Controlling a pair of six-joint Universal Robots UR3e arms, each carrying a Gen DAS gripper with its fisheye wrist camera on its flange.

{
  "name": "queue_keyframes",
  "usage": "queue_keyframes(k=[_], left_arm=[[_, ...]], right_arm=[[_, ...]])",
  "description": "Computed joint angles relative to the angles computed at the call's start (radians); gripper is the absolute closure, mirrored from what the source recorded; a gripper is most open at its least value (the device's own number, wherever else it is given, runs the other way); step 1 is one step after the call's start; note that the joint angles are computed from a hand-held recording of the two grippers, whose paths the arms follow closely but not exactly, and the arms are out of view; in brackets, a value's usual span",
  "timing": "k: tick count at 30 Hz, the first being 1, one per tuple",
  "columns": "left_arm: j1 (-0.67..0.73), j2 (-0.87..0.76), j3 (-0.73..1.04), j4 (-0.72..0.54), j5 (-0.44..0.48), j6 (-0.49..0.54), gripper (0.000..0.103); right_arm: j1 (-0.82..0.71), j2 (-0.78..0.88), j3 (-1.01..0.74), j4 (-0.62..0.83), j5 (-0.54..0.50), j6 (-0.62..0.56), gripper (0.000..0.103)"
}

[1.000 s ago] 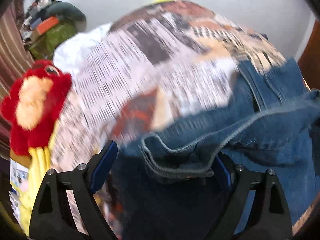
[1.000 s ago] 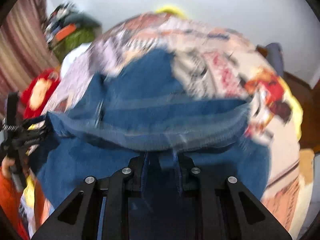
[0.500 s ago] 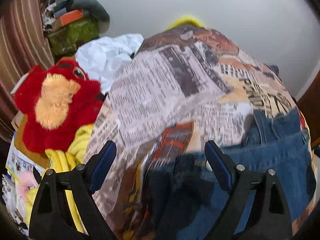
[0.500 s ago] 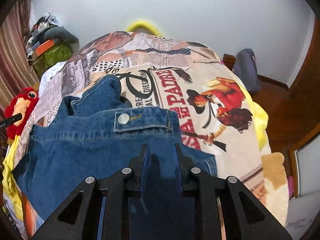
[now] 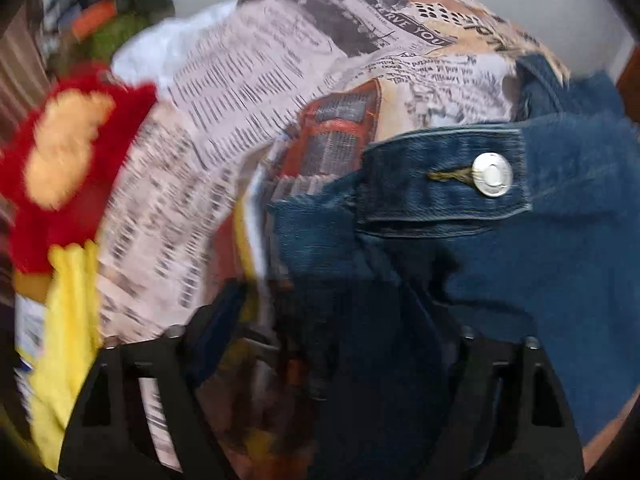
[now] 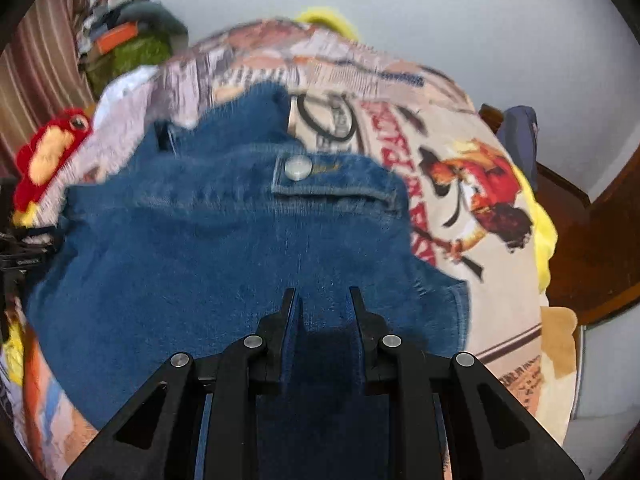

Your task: Fold large clothes

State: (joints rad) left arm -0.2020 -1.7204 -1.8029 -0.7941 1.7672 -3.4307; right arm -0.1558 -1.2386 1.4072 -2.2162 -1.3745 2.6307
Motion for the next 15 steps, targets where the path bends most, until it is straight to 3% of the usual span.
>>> queue_keyframes(k=[3,5,6,8,10,15], left_arm=[[0.014,0.058,-0.097,0.062,0.011,-0.002,0.026],[0.022,0.088,-0.142,0.067,0.084,-0.017,0.026],[0.041,0.116,-0.174,0.067,0.096,-0.015,0.026],[0.077,0.162,-0.231,0.063,0.105,-0.004,0.026],[0.121,0.23,-0.282,0.072,0.04,0.021,0.026],[0.031,0.261,-0.23,0.012,0.112,0.013,0.027]], right_arm=[[0.019,0.037,0.039,-0.088,-0.051,-0.048,0.084],[0.015,0.028,0.093,-0.177,-0.062,-0.084,0.074],[0.017,0.025,0.112,-0.218,-0.089,-0.082,0.048],[0.033,0.034,0.168,-0.377,-0.199,-0.053,0.013],[0.004,0.032,0.179,-0.392,-0.179,-0.064,0.012],[-0.062,-0.005,0.128,-0.245,-0.122,-0.01,0.012]])
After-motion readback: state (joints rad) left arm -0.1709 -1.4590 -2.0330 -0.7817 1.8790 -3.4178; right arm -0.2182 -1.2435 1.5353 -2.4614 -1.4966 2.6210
